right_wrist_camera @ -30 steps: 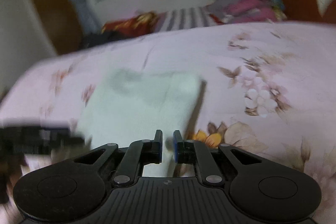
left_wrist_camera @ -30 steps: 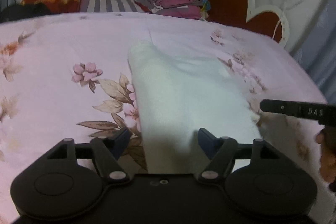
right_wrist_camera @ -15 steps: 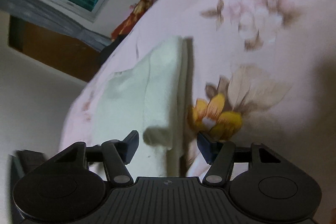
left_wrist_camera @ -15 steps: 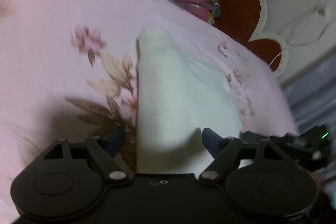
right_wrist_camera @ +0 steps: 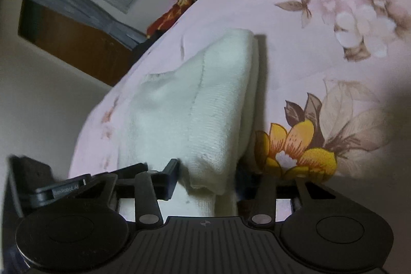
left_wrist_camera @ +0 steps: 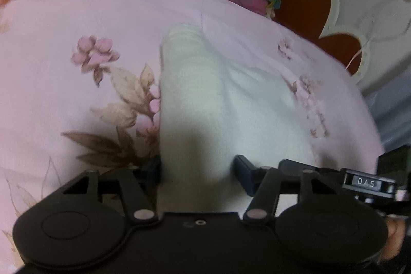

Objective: Fold small clothes

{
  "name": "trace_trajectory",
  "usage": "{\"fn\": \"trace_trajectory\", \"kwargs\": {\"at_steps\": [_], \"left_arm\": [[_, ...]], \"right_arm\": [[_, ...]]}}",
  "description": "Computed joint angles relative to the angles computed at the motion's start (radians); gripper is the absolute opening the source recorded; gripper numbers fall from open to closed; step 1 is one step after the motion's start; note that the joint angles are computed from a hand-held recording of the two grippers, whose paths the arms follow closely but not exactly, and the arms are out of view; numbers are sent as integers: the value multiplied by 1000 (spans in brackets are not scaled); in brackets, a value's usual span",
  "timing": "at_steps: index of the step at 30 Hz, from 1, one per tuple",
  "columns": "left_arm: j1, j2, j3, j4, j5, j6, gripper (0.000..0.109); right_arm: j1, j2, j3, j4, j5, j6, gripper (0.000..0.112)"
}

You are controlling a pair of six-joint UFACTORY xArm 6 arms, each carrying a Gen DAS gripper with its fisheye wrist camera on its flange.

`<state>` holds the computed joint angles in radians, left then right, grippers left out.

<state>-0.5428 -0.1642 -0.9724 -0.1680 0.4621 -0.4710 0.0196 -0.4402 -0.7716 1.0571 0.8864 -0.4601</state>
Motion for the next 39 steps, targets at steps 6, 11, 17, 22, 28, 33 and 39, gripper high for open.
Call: {"fn": "trace_trajectory", "kwargs": {"at_steps": [6, 11, 17, 22, 28, 33, 39], "left_arm": [[-22, -45, 13, 102, -20, 0, 36], [-20, -117, 49, 87, -36, 74, 36], [46, -291, 137, 21, 20, 214, 36], [160, -453, 221, -48, 110, 349, 36], [339, -599, 297, -169, 232, 522, 36], [521, -663, 333, -317, 335, 703, 36], [660, -615, 351, -483, 419, 860, 36]], "right_arm": [[113, -84, 36, -152, -130, 86, 32], [222, -148, 45, -285, -234, 199, 31], [397, -212, 43, -528, -326, 465, 31], [567, -160, -7, -714, -401, 688, 31], [739, -14, -88, -873, -490, 907, 31], [815, 111, -165, -906, -530, 973, 31], [825, 230, -210, -855, -534, 976, 31]]}}
